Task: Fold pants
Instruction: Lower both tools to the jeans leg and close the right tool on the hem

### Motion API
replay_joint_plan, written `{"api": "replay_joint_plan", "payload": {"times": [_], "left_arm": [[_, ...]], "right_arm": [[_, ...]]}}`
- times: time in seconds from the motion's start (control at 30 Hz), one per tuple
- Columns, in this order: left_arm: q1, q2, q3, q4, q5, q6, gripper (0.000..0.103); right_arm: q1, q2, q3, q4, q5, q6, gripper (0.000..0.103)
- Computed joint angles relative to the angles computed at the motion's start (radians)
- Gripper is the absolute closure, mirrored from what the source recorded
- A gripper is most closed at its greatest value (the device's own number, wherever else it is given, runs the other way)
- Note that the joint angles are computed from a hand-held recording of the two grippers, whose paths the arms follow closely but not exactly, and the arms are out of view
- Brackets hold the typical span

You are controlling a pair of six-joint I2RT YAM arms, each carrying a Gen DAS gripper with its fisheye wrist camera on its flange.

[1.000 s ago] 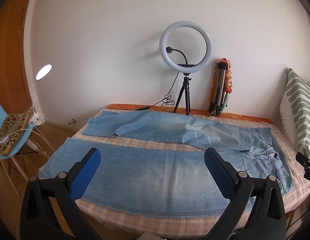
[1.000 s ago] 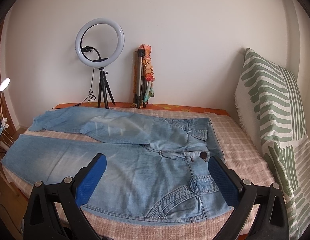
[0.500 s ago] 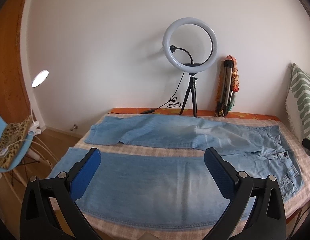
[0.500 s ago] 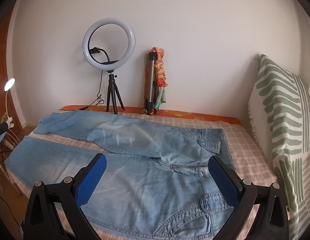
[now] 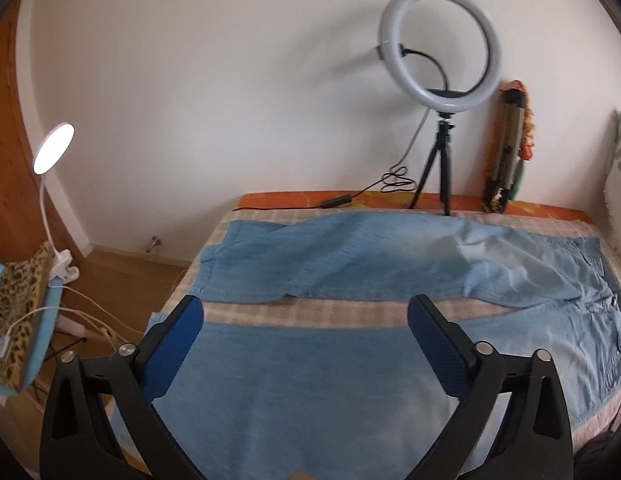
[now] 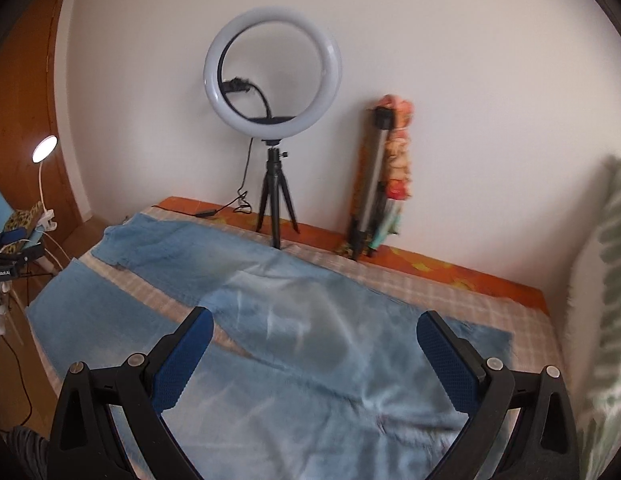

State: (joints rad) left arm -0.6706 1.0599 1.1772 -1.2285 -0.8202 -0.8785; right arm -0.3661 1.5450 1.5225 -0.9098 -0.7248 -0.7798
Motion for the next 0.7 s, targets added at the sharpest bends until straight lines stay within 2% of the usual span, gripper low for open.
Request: {"api": "replay_joint_plan", "payload": {"times": [0.1, 0.27, 0.43, 0.6, 0.7], "left_arm": [[0.237, -0.038, -0.047, 0.178, 0.156, 0.238, 0.005], [0.588, 0.021, -0.085, 0.377, 0.430, 0.449, 0.008], [0.748, 0.170, -0.079, 0.508, 0.521, 0.527, 0.009], [0.831, 0.331, -0.058, 0.610, 0.597, 0.549, 0.010], [0.863, 0.423, -0.039, 0.646, 0.646, 0.546, 0.014]], "right_arm": [[0.115, 0.144, 0.134, -0.027, 0.052, 0.075, 0.004], [0.289, 0.353, 0.286, 0.036, 0.159, 0.180, 0.010], [0.423, 0.584, 0.471, 0.037, 0.246, 0.179, 0.017], [0.508, 0.792, 0.665, 0.026, 0.319, 0.183, 0.017], [0.541, 0.903, 0.784, 0.006, 0.361, 0.166, 0.017]]}}
